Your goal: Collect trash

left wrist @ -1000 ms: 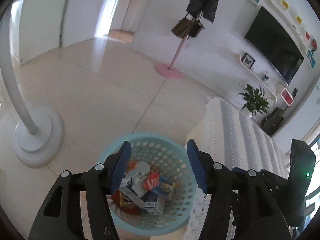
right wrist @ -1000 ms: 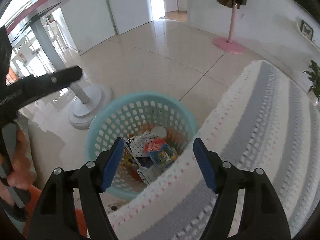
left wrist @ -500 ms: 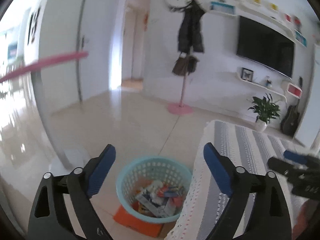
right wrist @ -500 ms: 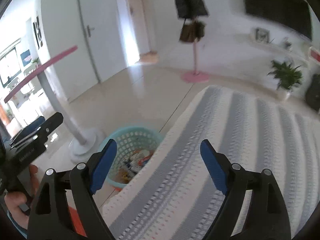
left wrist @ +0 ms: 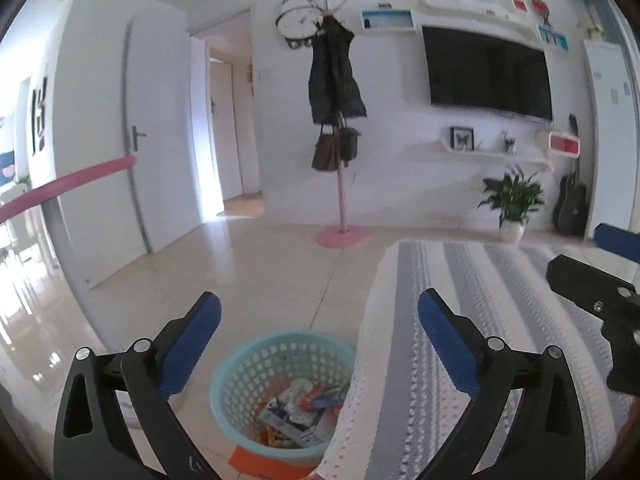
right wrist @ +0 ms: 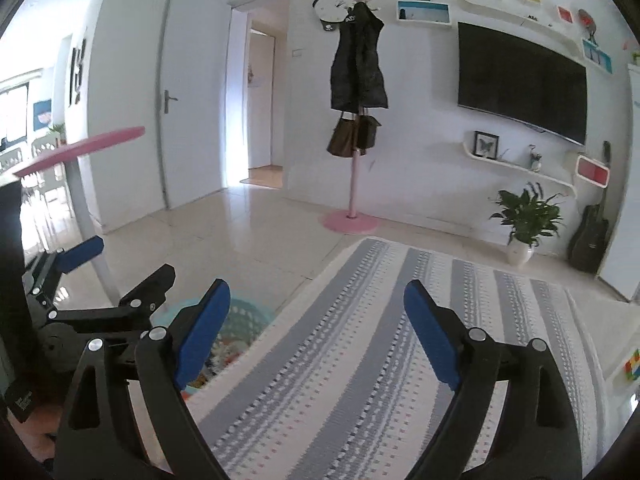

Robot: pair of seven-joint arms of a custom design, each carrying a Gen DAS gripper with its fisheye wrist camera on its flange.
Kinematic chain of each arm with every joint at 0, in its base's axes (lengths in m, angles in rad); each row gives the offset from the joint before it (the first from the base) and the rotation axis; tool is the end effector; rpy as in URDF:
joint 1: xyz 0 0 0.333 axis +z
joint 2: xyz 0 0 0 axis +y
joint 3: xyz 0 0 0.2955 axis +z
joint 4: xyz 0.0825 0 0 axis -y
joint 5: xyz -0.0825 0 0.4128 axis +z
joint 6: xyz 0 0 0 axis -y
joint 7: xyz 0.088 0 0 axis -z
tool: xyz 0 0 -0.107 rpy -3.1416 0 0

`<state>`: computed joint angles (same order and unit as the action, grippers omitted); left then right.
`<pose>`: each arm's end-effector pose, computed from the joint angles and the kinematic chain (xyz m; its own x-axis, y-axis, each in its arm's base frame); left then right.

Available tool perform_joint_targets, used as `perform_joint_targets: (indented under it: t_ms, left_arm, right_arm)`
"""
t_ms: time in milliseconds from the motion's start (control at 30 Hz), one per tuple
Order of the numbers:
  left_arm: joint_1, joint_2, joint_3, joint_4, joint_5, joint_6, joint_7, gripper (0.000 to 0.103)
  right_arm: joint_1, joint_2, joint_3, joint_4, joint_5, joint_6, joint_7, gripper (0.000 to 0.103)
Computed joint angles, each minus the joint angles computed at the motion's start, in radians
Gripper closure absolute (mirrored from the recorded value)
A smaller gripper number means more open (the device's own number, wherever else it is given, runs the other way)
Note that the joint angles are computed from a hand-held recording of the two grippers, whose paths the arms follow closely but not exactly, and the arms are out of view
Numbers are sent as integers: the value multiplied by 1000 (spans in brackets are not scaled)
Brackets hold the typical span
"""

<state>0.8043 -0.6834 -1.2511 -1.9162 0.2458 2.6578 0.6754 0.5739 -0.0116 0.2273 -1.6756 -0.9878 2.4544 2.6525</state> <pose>0.4469 -0.4091 0.6203 0.0611 -0.9950 -0.0791 -0.3637 0.0516 -0.9301 0.4417 0.4573 0.6602 0.2079 -0.9756 0.0709 -0.3969 -0.1504 -0.9054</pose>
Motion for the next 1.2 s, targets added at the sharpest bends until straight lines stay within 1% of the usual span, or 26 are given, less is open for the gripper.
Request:
perform_joint_targets:
  t_ms: [67,100,133,167,200,367,567,633,667,700,800,933,1067,1200]
  left_arm:
    - [11,35,-21,16,-3,-9,19,8]
    - [22,30,-27,21,2,-17,20,8]
    - [36,15,-37,32,8,-36,23,8]
    - [41,13,-37,33,3,-36,29,8]
    - [42,14,-36,33,-5,-34,31,8]
    - [31,40,-22,23,-35,-48,19,8]
    - [-3,69,10,4,-12,-61,-18,8]
    - [-10,92,15,7,1,-87,-34,8]
    - [-13,112,14,10,6,-101,-39,8]
    - [-22,132,20,8,10,-106,-43,7]
    - [-48,155,43,-6,32,-108,-75,8]
    - [-72,170,61,-10,80,-113,-110,8]
    - [-109,211,85,-17,117,-92,-136,8]
    - [-132,235,94,-12,171,-97,-162,8]
  right_arm:
    - [-6,-1,-7,-11,6,16,1,19]
    - [-11,-6,-11,-21,-4,33,24,18]
    - [-16,-9,-13,-27,-8,42,43,15]
    - [-22,-19,-16,-38,-2,57,59,10]
    - [-29,-29,-18,-50,1,64,77,9]
    - [-53,-41,-11,-58,0,32,108,9]
    - [-66,-46,-5,-72,14,41,110,9]
    - [-64,-40,-2,-73,7,41,105,9]
    - [-64,-38,-5,-76,27,56,97,9]
    - [-65,-37,-12,-85,77,92,76,9]
    - [-72,-37,-18,-95,113,110,81,9]
    - [-80,-42,-20,-105,123,104,88,9]
    - [-76,-32,-10,-90,81,63,97,9]
    - [-65,-26,-7,-78,57,49,90,9]
